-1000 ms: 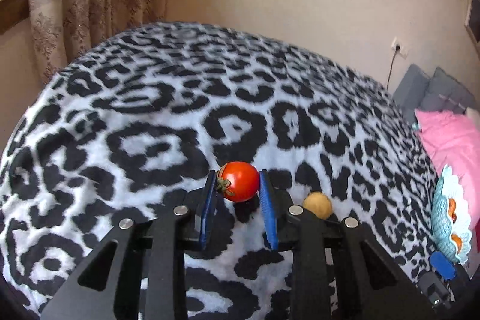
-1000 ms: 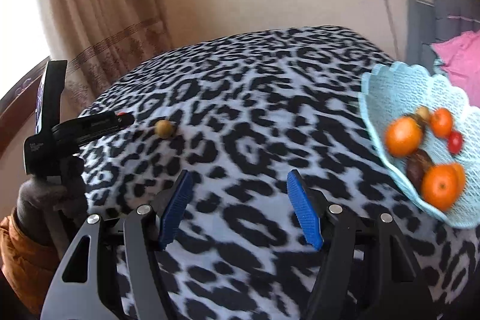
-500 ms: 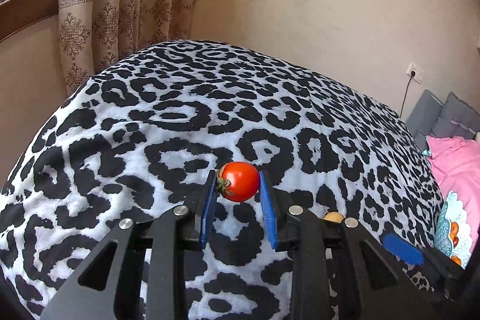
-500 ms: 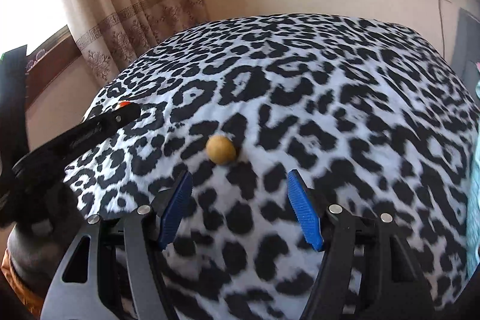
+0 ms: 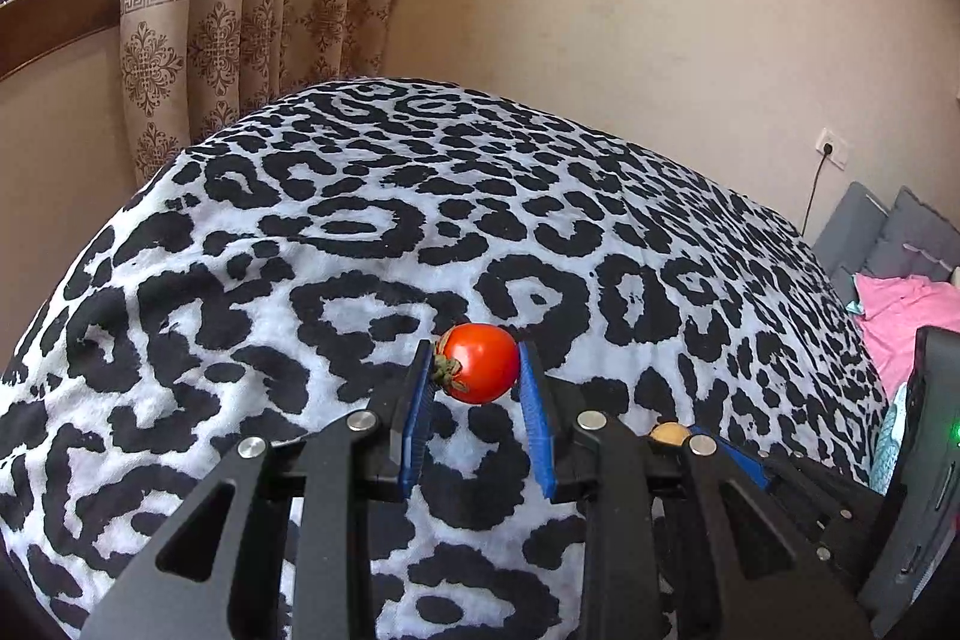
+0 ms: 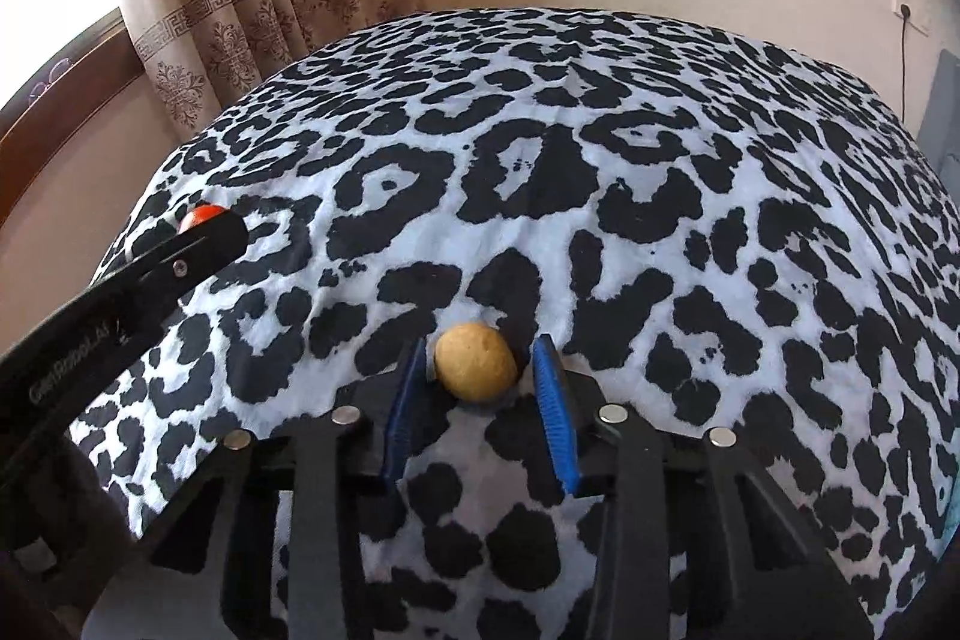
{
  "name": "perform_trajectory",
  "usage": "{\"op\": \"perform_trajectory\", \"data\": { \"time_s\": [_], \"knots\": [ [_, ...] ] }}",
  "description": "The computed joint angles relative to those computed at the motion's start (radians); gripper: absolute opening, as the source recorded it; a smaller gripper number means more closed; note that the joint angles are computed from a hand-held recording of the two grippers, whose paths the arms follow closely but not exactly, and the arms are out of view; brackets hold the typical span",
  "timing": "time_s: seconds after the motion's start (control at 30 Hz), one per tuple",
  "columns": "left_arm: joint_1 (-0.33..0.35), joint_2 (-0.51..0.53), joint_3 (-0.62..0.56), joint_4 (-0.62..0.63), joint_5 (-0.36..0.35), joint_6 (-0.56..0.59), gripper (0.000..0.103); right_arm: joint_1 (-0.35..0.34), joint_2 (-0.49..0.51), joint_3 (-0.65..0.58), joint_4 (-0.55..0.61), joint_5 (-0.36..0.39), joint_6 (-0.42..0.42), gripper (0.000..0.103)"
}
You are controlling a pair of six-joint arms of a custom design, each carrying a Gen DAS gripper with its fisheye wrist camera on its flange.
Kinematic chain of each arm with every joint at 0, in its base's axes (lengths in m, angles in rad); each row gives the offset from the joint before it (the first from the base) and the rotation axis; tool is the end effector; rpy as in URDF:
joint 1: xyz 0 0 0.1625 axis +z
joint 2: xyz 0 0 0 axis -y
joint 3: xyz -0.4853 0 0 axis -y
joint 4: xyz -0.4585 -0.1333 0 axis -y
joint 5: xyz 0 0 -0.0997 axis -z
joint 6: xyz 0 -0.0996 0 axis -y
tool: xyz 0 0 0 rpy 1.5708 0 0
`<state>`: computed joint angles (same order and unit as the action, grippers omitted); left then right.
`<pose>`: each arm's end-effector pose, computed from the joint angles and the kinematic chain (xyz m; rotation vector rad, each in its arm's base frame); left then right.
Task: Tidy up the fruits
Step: 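Close left tool on the red tomato while right tool grasps the yellow fruit, then carry the yellow fruit into the basket with right tool while left holds tomato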
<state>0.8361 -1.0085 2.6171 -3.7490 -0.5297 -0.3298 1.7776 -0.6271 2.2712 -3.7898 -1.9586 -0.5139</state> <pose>-0.0736 -0.4085 0.1263 0.0815 2.2535 -1.2080 0.1949 -0.4630 -0.0332 0.7742 -2.4819 0.6803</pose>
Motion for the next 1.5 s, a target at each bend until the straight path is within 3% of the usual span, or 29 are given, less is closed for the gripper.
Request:
{"op": "perform_trajectory", "data": {
  "time_s": [0.1,0.83,1.5],
  "knots": [
    [-0.004,0.003,0.001,-0.001,0.001,0.001,0.028,0.0,0.001,-0.001,-0.002,0.001,-0.003,0.028],
    [-0.021,0.019,0.005,-0.031,0.002,0.019,0.028,0.003,-0.051,0.113,-0.099,0.05,0.013,0.028],
    [-0.095,0.07,0.023,-0.098,-0.013,0.061,0.028,-0.041,-0.141,0.239,-0.253,0.087,0.038,0.028]
  ]
}}
